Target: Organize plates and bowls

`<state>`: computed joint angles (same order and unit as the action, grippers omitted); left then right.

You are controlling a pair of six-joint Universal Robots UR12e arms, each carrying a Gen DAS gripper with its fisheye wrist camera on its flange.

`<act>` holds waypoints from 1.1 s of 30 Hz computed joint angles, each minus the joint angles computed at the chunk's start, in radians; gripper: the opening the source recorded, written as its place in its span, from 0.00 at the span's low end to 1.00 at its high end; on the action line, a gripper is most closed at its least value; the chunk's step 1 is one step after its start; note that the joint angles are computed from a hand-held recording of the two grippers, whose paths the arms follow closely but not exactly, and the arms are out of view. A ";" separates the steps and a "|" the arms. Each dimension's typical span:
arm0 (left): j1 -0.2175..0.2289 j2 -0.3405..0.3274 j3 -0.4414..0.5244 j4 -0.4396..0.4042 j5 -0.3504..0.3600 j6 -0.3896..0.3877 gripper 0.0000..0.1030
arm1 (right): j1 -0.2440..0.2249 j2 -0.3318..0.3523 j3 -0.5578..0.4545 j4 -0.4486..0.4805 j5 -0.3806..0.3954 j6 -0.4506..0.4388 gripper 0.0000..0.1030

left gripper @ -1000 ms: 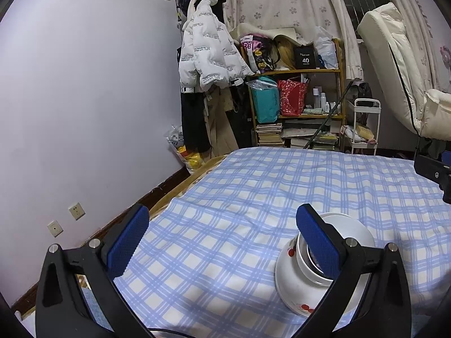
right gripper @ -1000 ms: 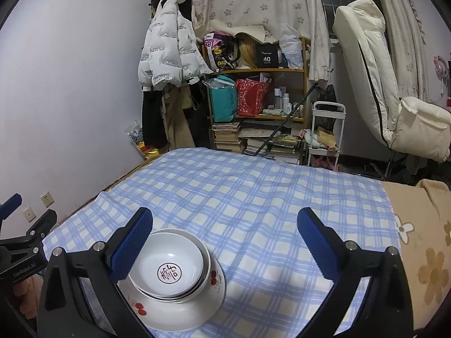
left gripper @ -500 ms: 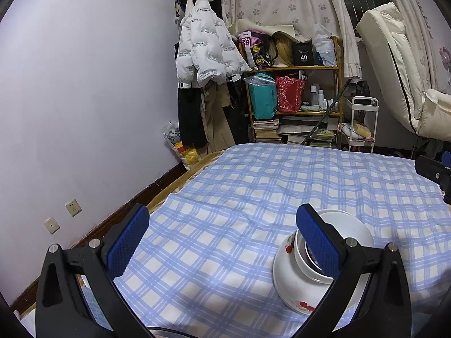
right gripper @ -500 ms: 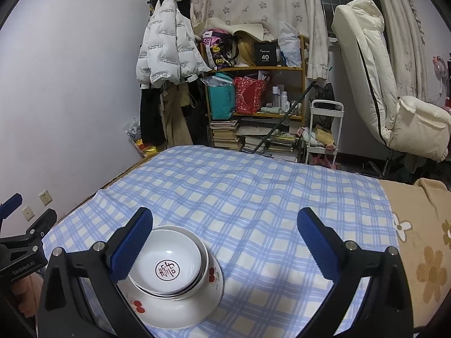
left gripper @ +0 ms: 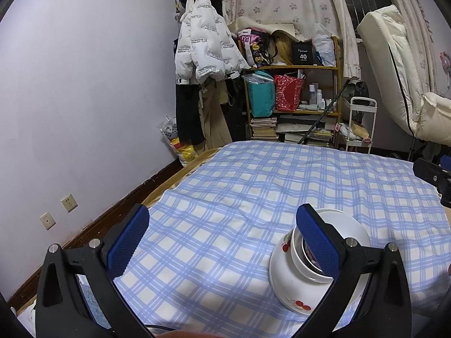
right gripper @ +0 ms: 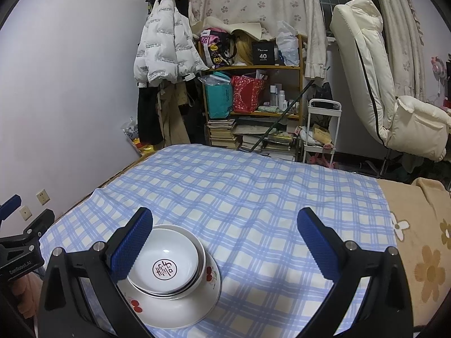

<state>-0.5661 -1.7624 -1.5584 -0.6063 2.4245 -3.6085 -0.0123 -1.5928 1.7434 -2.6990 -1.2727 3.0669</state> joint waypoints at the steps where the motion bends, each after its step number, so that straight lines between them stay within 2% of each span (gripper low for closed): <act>1: -0.001 0.000 0.001 -0.003 0.003 0.000 0.99 | 0.000 0.000 0.000 0.001 0.001 0.002 1.00; 33: -0.003 -0.004 0.008 -0.019 0.000 -0.003 0.99 | -0.001 -0.001 -0.001 0.006 0.002 -0.001 1.00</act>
<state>-0.5692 -1.7662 -1.5499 -0.6254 2.4240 -3.6113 -0.0135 -1.5935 1.7422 -2.6926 -1.2704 3.0655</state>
